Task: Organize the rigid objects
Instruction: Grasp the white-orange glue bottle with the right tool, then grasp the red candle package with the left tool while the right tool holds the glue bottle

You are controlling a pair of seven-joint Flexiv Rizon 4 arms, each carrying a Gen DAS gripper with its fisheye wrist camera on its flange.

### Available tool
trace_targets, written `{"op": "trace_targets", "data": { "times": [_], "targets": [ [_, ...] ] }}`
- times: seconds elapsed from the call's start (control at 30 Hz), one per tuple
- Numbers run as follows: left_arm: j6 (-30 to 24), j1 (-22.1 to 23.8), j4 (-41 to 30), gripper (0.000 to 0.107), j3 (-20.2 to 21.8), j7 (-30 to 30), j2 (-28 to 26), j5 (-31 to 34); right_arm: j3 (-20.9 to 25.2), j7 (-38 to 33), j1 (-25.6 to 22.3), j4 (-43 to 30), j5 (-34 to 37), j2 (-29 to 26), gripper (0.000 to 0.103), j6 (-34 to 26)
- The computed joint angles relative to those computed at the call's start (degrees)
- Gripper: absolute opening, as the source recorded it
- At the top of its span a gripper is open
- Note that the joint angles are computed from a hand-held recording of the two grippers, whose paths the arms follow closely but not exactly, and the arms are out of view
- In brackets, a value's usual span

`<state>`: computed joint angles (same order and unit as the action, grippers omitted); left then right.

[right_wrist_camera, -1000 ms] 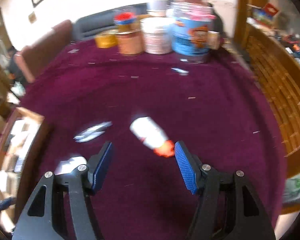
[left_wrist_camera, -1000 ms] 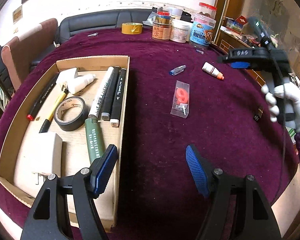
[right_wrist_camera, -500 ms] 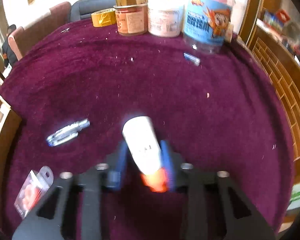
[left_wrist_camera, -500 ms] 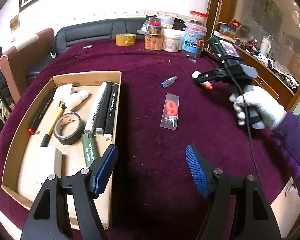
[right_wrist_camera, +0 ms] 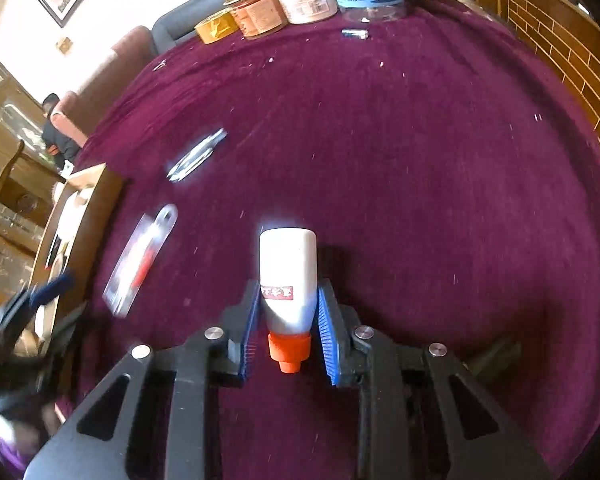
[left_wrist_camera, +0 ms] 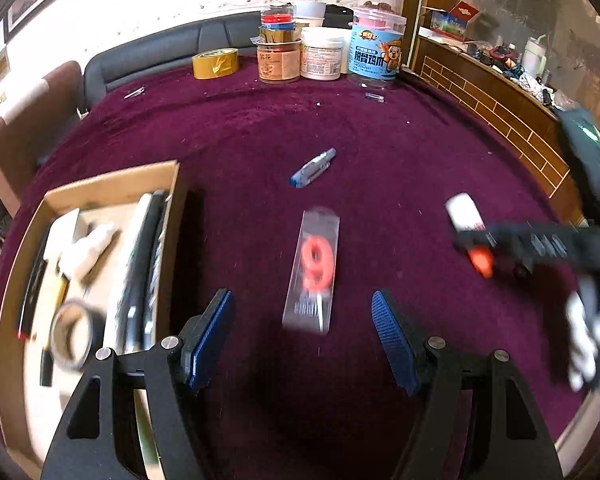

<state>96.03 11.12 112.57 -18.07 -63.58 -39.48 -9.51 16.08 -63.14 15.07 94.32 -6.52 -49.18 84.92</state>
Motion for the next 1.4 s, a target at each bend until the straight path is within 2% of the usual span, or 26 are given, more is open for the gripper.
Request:
{"op": "trace_targets", "data": {
  "times": [0.07, 0.13, 0.27, 0.4, 0.47, 0.53, 0.6, 0.63, 0.67, 0.73, 0.8, 0.9, 0.97, 1.0, 1.03, 1.07, 1.13, 1.27, 1.4],
  "targets": [
    [-1.4, -4.6, -2.8, 0.065, 4.9, -1.0, -1.0, -0.8, 0.6, -0.1, -0.2, 1.1, 0.5, 0.3, 0.025, 1.0],
    [-3.2, -6.6, -5.1, 0.065, 6.8, -0.8, -2.3, -1.1, 0.5, 0.0, -0.1, 2.3, 0.7, 0.7, 0.025, 2.4],
    [-6.3, -13.0, -8.9, 0.065, 13.7, -1.4, -4.4, -0.8, -0.2, 1.0, 0.5, 3.1, 0.5, 0.7, 0.025, 4.4],
    [-4.5, -12.1, -9.0, 0.069, 12.4, -1.0, -5.6, -0.8, -1.7, 2.6, 1.6, 4.0, 0.0, 0.9, 0.025, 6.0],
    [-4.4, -10.9, -8.9, 0.079, 11.2, -1.3, -6.0, -1.5, -3.4, 3.7, 3.0, 4.8, -0.5, 1.3, 0.025, 6.6],
    [-3.0, -8.1, -8.4, 0.08, 8.2, -0.3, -6.5, -1.3, -6.0, 5.2, 5.1, 5.4, -1.1, 1.7, 0.025, 7.1],
    [-1.7, -5.8, -7.5, 0.076, 5.7, 1.2, -6.6, -0.4, -8.2, 6.7, 7.0, 5.9, -1.5, 2.0, 0.026, 7.6],
    [-1.2, -4.6, -7.0, 0.064, 4.3, 1.7, -6.5, -0.1, -9.9, 7.6, 8.5, 6.2, -1.8, 2.2, 0.026, 7.9],
    [-0.6, -2.9, -6.2, 0.042, 2.4, 2.5, -6.3, 0.5, -11.5, 8.4, 9.8, 6.6, -2.1, 2.4, 0.027, 8.1],
    [-2.1, -0.3, -5.3, 0.023, -0.5, 3.2, -5.6, 0.3, -13.8, 9.7, 11.9, 6.8, -2.9, 2.4, 0.033, 8.4],
    [-3.9, 3.3, -4.7, 0.023, -4.6, 4.3, -5.6, -0.6, -17.6, 9.8, 15.7, 6.9, -1.8, 2.4, 0.043, 8.5],
    [-3.5, 8.4, -2.5, 0.023, -10.2, 5.6, -5.7, -1.6, -27.7, 14.5, 24.1, 8.5, -5.4, 2.3, 0.044, 7.4],
    [-3.4, 11.9, -0.6, 0.023, -14.0, 6.3, -5.5, -1.8, -31.1, 16.5, 27.1, 9.5, -6.0, 2.1, 0.042, 8.0],
    [-2.8, 13.5, 0.5, 0.023, -15.6, 6.6, -5.3, -1.6, -31.6, 17.2, 27.4, 10.0, -6.1, 2.2, 0.033, 8.5],
    [-2.1, 15.5, 1.8, 0.023, -17.7, 6.9, -5.1, -1.2, -30.1, 17.2, 26.1, 10.2, -6.1, 2.5, 0.026, 9.2],
    [-1.2, 18.1, 3.4, 0.023, -20.2, 7.1, -5.0, -0.5, -27.1, 16.8, 23.6, 10.1, -6.1, 2.8, 0.024, 9.8],
    [0.5, 23.4, 6.2, 0.023, -25.3, 6.6, -5.3, 1.3, -24.2, 16.6, 21.2, 10.7, -5.6, 3.4, 0.024, 11.1],
    [2.4, 34.8, 11.1, 0.023, -34.9, 4.4, -7.1, 5.9, -24.1, 16.5, 22.0, 12.9, -4.3, 4.7, 0.024, 14.4],
    [3.0, 45.1, 15.0, 0.023, -42.1, 2.0, -9.4, 10.4, -22.9, 14.9, 22.6, 13.5, -3.6, 5.9, 0.024, 16.0]
  ]
}}
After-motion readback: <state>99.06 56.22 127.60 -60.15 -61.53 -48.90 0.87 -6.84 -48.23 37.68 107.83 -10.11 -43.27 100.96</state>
